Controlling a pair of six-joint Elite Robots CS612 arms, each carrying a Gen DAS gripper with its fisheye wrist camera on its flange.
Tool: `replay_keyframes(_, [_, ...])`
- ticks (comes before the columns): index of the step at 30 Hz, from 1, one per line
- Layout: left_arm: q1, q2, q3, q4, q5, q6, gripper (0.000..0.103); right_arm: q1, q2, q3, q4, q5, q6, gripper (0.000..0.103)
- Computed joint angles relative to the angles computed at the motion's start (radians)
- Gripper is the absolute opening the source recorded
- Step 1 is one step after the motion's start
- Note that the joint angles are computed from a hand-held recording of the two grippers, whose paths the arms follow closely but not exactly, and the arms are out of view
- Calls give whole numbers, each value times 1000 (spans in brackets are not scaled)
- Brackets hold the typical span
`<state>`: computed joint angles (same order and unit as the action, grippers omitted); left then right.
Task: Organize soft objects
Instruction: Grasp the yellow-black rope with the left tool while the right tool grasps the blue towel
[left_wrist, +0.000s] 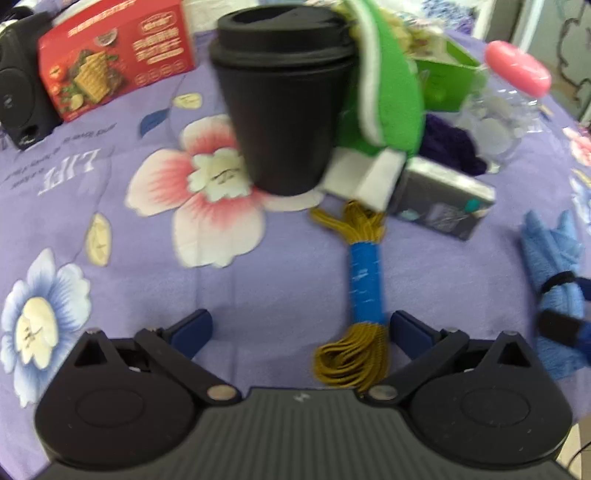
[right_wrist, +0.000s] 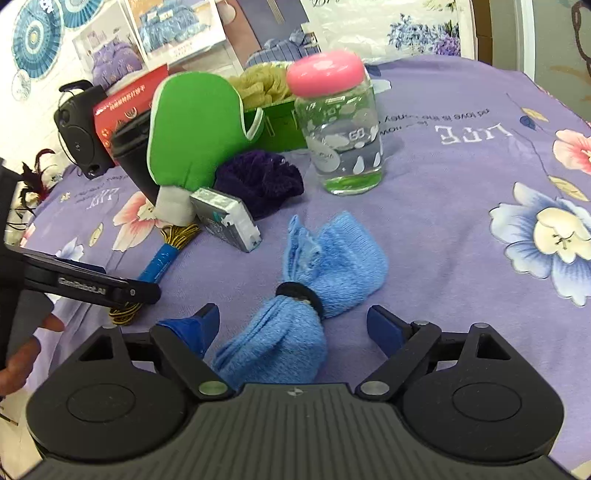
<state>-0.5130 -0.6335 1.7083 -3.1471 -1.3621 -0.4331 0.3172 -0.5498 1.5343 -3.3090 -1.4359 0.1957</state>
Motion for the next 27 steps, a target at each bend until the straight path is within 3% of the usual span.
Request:
replay_keyframes(3, [-9, 19, -20, -34, -41, 56, 102, 20, 12, -18, 3, -67, -23, 74])
replay_keyframes(5, [-23, 31, -31, -37, -10, 97, 102, 31, 20, -26, 3, -108, -49, 74])
replay_keyframes(10, [-13, 39, -37, -56, -36, 99, 103, 51, 40, -28, -47, -183, -108, 75])
replay_keyframes(14, [-17, 36, -34, -48, -27, 135, 103, 53, 31, -39, 10, -199, -94, 75])
replay_keyframes(17, [-22, 42, -35, -58, -12, 141, 103, 59, 30, -46, 35, -215, -133, 74])
replay_keyframes(20, [-16, 46, -31, -83, -30, 138, 102, 51, 32, -31, -12, -178, -155, 63])
replay_keyframes(22, [-14, 40, -24, -84, -33, 135, 84, 41, 33, -20, -52, -138, -172, 22])
replay_keyframes(24, [-9, 19, -6, -90, -50, 123, 11, 24, 26, -9, -57, -83, -153, 11])
replay_keyframes(27, [6, -5, 15, -84, -91, 69, 11, -1, 9, 19, -75, -2, -110, 9])
